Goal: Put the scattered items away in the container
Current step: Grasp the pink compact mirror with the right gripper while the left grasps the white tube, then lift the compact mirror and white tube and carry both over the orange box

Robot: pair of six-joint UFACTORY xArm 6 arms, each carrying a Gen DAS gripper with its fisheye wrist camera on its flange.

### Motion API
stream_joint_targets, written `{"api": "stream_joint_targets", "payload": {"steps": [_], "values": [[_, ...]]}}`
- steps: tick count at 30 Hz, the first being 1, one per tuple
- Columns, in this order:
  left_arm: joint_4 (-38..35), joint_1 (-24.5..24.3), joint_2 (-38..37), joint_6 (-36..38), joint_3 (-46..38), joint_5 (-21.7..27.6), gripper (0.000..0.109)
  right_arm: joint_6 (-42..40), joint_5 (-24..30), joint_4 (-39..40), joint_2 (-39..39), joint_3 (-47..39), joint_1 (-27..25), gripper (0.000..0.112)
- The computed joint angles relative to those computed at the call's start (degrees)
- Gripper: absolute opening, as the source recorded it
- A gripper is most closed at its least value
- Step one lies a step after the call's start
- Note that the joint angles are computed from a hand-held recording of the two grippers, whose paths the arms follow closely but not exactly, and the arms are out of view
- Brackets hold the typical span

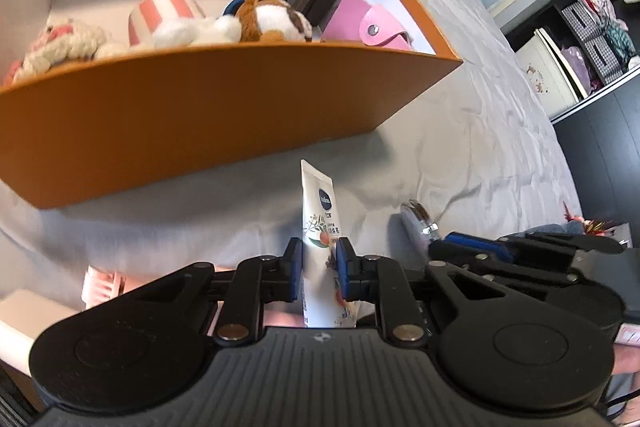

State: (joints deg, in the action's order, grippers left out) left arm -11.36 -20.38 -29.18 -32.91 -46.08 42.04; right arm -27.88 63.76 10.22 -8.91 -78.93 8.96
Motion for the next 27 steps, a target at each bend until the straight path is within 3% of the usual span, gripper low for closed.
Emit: {"api": "stream_joint_targets", "payload": {"steps": [4, 10, 18, 22, 27], "values": [[-0.83, -0.41, 2.01, 1.14, -1.36, -1.06, 0.019, 0.19, -3.96, -0.85, -2.32, 3.84, -0.35, 0.016], [-2.18, -2.18, 8.38, 3.81, -5.28, -4.42, 0.018, 0.52, -4.89, -0.42, -1.37, 3.16, -1.52, 0.016], [-1.16, -4.04, 12.71, 5.34, -8.89, -1.66, 0.019, -1.41, -3.77, -0.2, 0.06, 2.08, -2.24, 0.02], [4.22, -4.77, 12.94, 3.12, -9.35, 1.14, 0.024, -0.39, -3.25, -1.66, 1.88, 1.05, -1.43, 0.02], [3.07, -4.21, 12.5, 3.05, -8.39, 0.94, 0.025, 0.77, -2.11, -2.73, 2.9, 0.43, -1.28, 0.02]]}}
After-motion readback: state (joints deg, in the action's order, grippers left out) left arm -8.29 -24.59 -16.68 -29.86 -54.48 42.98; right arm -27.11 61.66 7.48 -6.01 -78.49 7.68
